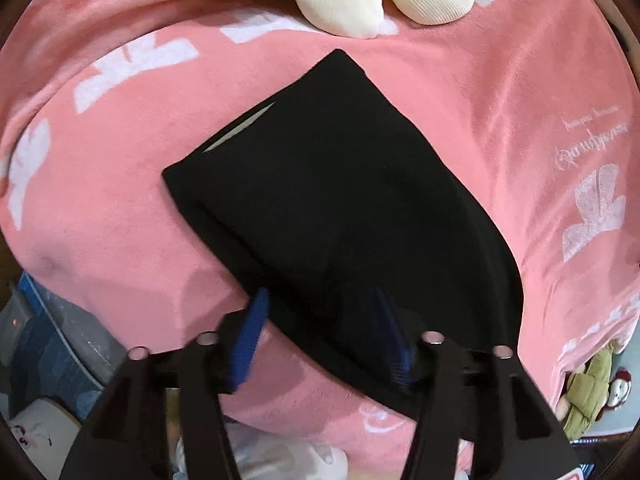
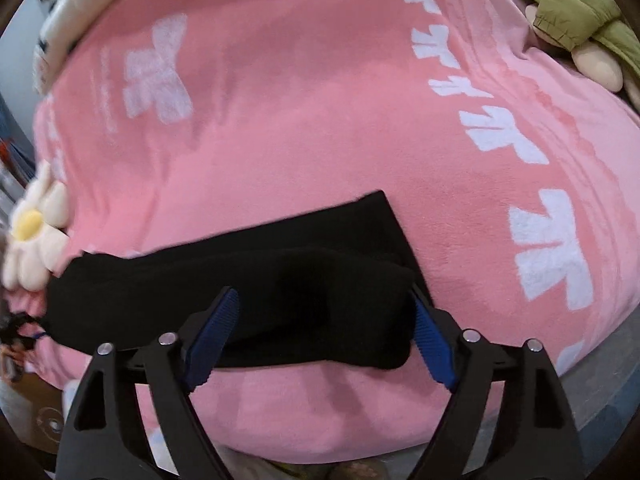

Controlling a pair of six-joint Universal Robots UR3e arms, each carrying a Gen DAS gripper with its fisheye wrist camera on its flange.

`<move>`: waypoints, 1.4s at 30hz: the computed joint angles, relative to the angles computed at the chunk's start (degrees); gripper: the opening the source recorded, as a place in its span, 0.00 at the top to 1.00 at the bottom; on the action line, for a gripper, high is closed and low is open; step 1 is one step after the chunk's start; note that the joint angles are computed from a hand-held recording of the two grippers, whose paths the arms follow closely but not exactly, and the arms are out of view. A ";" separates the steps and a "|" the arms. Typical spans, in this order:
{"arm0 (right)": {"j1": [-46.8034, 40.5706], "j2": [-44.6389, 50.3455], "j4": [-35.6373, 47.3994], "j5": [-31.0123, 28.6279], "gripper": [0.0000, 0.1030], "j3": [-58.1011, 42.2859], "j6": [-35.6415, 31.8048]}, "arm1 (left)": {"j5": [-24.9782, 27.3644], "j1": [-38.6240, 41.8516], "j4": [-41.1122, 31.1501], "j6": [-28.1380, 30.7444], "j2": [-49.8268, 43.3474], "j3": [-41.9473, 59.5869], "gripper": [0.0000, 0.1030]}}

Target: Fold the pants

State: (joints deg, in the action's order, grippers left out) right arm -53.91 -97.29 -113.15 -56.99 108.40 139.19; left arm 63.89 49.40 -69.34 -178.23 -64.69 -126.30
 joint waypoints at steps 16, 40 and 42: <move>0.95 2.97 -9.83 -7.71 0.91 3.17 -7.45 | 5.69 -0.15 4.59 -0.80 2.93 -4.42 0.87; -4.16 19.59 45.36 10.75 0.93 -29.68 -3.94 | 16.31 -10.88 9.81 -10.28 -4.95 0.01 0.81; -2.49 12.69 41.93 16.44 0.94 -28.88 -9.82 | 16.70 -11.54 10.27 -11.45 -5.49 0.20 0.81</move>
